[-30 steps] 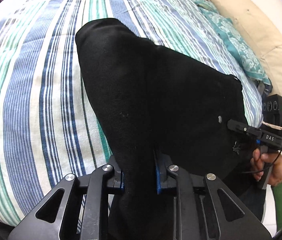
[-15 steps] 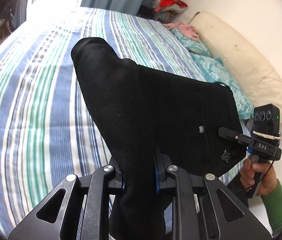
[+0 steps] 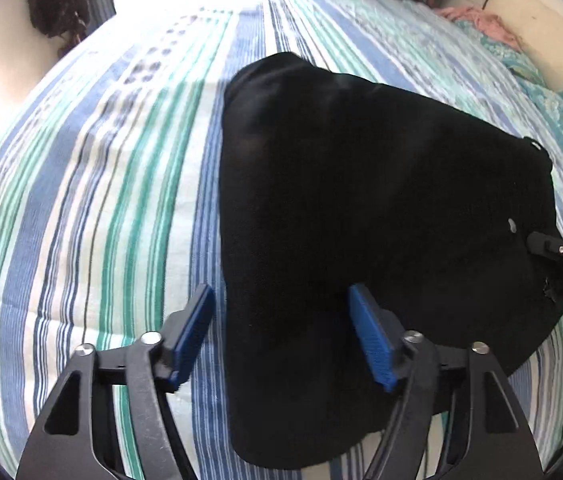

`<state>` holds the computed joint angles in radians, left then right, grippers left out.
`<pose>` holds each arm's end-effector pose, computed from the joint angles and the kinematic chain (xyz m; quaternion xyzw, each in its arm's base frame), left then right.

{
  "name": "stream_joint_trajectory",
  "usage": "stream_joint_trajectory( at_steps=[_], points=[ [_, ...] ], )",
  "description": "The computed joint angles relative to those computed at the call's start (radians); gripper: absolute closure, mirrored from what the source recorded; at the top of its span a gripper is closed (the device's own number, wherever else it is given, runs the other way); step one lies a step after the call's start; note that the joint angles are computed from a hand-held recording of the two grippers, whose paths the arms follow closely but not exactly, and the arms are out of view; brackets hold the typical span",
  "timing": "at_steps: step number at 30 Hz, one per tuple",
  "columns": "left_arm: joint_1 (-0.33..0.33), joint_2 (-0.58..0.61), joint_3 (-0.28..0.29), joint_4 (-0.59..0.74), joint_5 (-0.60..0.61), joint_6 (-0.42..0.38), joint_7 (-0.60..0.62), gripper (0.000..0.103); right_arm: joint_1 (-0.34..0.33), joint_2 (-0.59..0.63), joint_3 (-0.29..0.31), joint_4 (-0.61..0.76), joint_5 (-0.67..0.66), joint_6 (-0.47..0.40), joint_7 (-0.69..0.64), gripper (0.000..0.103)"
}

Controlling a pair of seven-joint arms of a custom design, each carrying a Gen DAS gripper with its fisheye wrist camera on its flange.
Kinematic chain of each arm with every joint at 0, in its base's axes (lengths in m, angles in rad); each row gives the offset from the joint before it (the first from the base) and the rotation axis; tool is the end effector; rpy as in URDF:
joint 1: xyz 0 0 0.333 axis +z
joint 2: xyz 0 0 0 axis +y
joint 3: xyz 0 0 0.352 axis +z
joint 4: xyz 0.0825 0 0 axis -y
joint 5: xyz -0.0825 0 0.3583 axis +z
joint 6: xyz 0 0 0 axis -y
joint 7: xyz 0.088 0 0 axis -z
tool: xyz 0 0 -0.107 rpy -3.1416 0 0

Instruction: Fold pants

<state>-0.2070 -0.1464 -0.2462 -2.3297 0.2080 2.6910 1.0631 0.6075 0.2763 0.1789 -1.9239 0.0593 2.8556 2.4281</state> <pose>0.4446 -0.2293 0.5010 -0.6419 0.7213 -0.2094 0.1545 0.4679 0.4483 0.4760 -0.6183 0.7154 0.0508 0.3215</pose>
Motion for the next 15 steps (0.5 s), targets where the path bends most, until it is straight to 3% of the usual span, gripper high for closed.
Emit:
stream_joint_trajectory(
  at_steps=[2,4,7,9,10,12,15],
  points=[
    [0.014,-0.027,-0.012,-0.008,0.059,-0.022,-0.041,0.011,-0.022,-0.014,0.024,-0.076,0.058,0.143,-0.002,0.042],
    [0.019,-0.064,-0.012,-0.023,0.078,-0.039,-0.036,0.011,-0.045,-0.039,0.048,-0.109,0.095,0.163,-0.030,0.040],
    [0.055,-0.132,-0.035,-0.038,0.168,-0.088,-0.095,0.011,0.023,-0.106,-0.049,-0.151,-0.033,0.121,0.067,0.035],
    [0.035,-0.207,-0.028,-0.075,0.131,-0.122,-0.088,0.011,0.116,-0.172,-0.149,-0.151,-0.311,0.012,0.297,0.034],
    [0.022,-0.235,-0.017,-0.093,0.099,-0.124,-0.075,0.011,0.137,-0.200,-0.159,-0.145,-0.416,-0.044,0.372,0.032],
    [-0.014,-0.317,-0.014,-0.143,0.025,-0.137,-0.068,0.011,0.154,-0.249,-0.130,-0.132,-0.559,-0.141,0.474,0.025],
    [-0.056,-0.412,-0.036,-0.194,-0.054,-0.173,-0.080,0.011,0.177,-0.315,-0.041,-0.136,-0.697,-0.277,0.601,0.011]
  ],
)
